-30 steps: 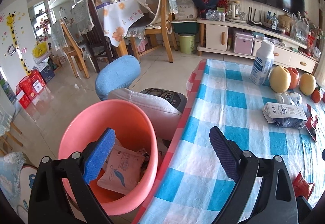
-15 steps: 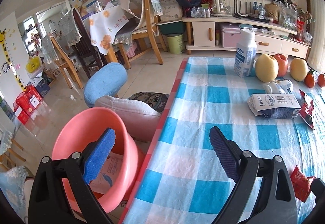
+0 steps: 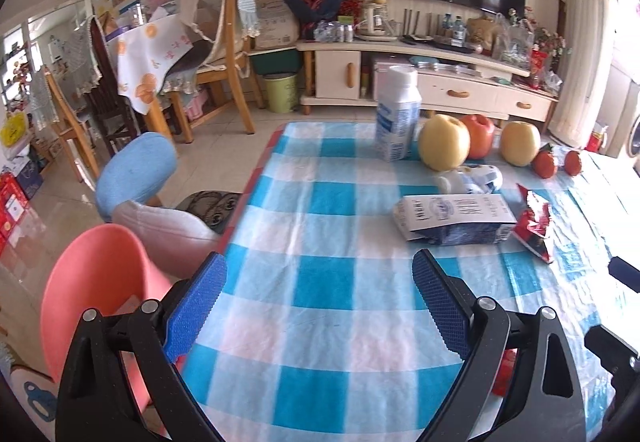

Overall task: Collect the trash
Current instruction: 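Move both tools back over the table toward the red snack packets, then grasp the small red snack packet with the left tool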

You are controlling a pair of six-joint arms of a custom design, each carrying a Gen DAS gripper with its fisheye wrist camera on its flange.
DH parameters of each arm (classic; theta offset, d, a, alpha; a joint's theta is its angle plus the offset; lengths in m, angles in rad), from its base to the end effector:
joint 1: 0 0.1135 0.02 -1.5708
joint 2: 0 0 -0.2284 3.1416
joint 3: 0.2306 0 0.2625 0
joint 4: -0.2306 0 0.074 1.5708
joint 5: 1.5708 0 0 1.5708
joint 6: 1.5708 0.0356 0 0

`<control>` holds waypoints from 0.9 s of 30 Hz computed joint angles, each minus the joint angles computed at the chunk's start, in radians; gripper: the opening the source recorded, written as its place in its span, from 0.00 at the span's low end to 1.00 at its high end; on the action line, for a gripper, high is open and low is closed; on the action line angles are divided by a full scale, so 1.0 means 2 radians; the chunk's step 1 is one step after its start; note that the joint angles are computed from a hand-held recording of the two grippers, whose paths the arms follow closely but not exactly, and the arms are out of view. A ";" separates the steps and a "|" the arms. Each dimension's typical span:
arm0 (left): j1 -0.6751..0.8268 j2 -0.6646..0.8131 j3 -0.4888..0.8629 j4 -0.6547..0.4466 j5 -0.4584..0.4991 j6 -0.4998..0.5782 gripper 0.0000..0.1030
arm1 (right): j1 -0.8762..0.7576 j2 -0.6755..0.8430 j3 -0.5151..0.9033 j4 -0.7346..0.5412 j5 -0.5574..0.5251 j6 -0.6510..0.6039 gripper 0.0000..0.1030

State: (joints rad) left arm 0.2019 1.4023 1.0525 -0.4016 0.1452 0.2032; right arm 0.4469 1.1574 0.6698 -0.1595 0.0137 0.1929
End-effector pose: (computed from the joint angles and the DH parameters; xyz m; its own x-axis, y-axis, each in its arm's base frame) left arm 0.3166 0.0596 0.2329 -0.6742 0.0658 -0.7356 0.0421 0.9978 0.0507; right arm 0.2433 0.1161 0.1899 -0.6145 -0.0819 -0.7846 -0.3102 0.9396 0.1448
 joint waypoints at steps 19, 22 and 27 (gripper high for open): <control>-0.082 0.062 0.020 -0.074 0.100 0.031 0.90 | -0.160 -0.003 0.007 -0.024 -0.105 0.004 0.92; -0.094 0.059 0.011 -0.102 0.128 0.061 0.90 | -0.168 -0.021 -0.001 -0.017 -0.114 0.003 0.92; -0.127 0.049 -0.020 -0.119 0.110 0.064 0.90 | -0.174 -0.039 -0.006 -0.013 -0.113 -0.005 0.92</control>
